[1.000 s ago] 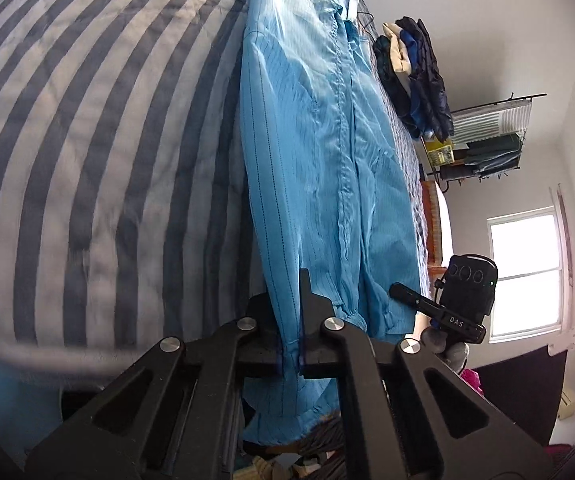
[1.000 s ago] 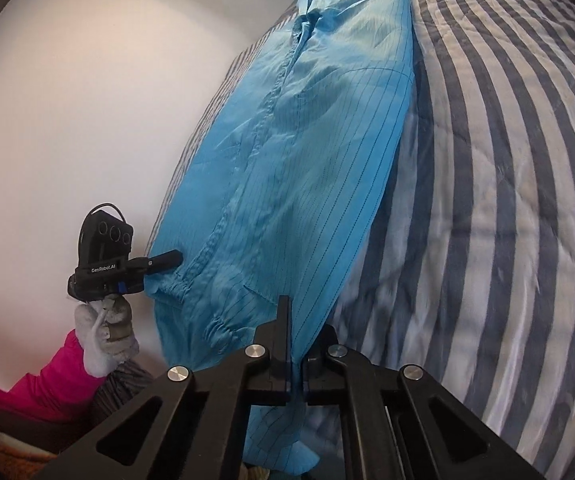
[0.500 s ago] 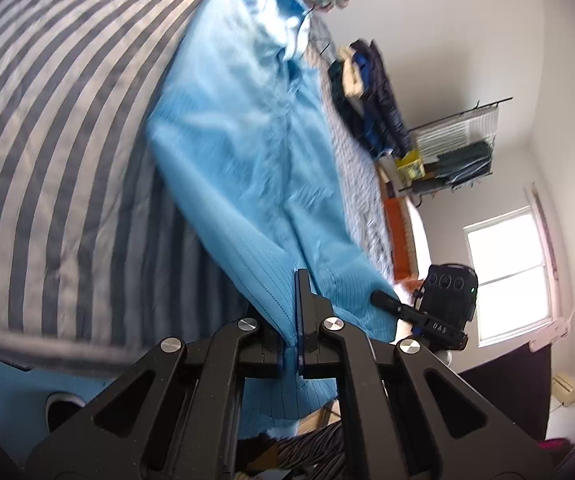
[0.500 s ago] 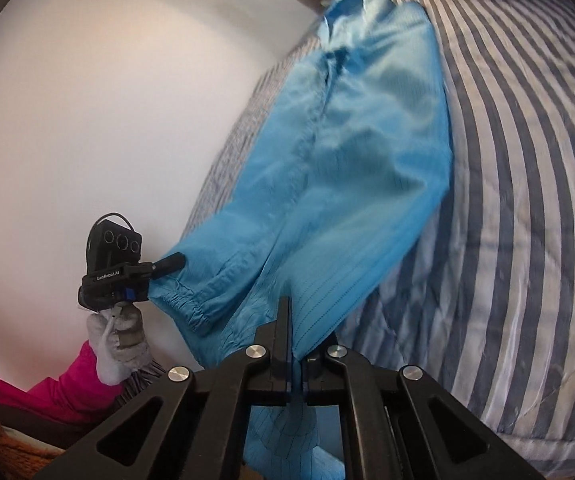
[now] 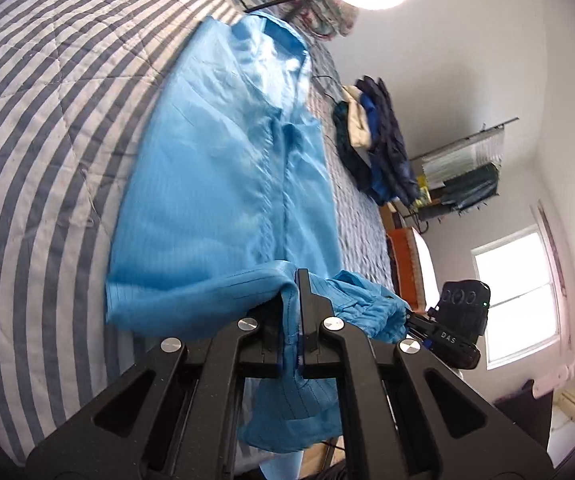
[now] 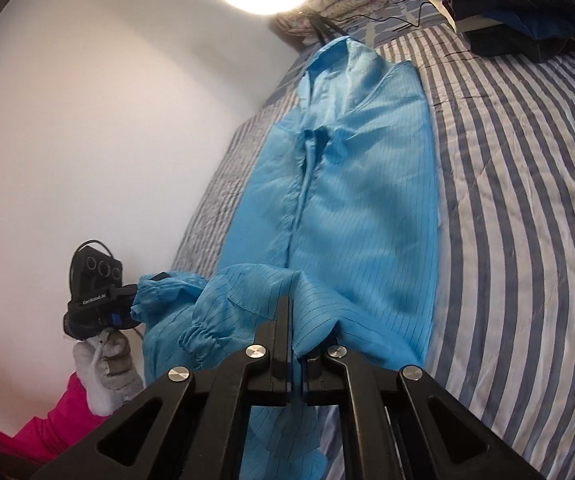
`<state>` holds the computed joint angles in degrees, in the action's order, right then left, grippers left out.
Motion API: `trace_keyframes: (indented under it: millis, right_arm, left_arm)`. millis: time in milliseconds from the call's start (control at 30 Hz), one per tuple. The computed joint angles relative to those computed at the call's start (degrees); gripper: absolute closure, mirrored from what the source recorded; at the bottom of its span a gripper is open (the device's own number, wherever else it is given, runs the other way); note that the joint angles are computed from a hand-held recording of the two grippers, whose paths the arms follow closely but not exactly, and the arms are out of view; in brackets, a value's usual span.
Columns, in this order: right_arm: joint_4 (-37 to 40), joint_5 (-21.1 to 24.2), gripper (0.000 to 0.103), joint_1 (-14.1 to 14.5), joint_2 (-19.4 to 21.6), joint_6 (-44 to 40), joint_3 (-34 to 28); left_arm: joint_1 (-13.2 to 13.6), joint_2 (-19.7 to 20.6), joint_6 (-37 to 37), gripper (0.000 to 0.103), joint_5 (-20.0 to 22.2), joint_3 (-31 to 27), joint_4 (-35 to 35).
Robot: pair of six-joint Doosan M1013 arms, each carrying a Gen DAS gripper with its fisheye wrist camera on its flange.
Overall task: Fold large clothes
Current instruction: 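Fold the sleeve and side across the coat body with the left tool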
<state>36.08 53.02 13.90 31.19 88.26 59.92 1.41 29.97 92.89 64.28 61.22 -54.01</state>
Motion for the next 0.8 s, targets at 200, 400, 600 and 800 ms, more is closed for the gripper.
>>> trace_keyframes:
  millis: [200, 400, 600, 800]
  right_arm:
    - [-3.16, 3.09, 0.102, -0.45, 3.33, 3.70, -4.35]
    - [-6.74, 4.92, 0.097, -0.12, 5.31, 5.71, -6.82]
    - [-3.73, 4.65, 0.068, -0.72, 4.04, 3.38, -5.49]
    - [-1.85, 2.47, 0.060, -1.56, -0.39, -0.69, -0.56]
  left_arm:
    - [-0.30, 3.03, -3.94, 0.102, -0.41, -2.90, 4.07]
    - [-0.89, 4.27, -5.88, 0.102, -0.24, -4.39, 8.42]
    - [-0.80, 4.32, -7.29, 0.064, -0.24, -4.87, 9.48]
    - [0.01, 2.30, -5.22, 0.058, -1.14, -3.14, 8.38]
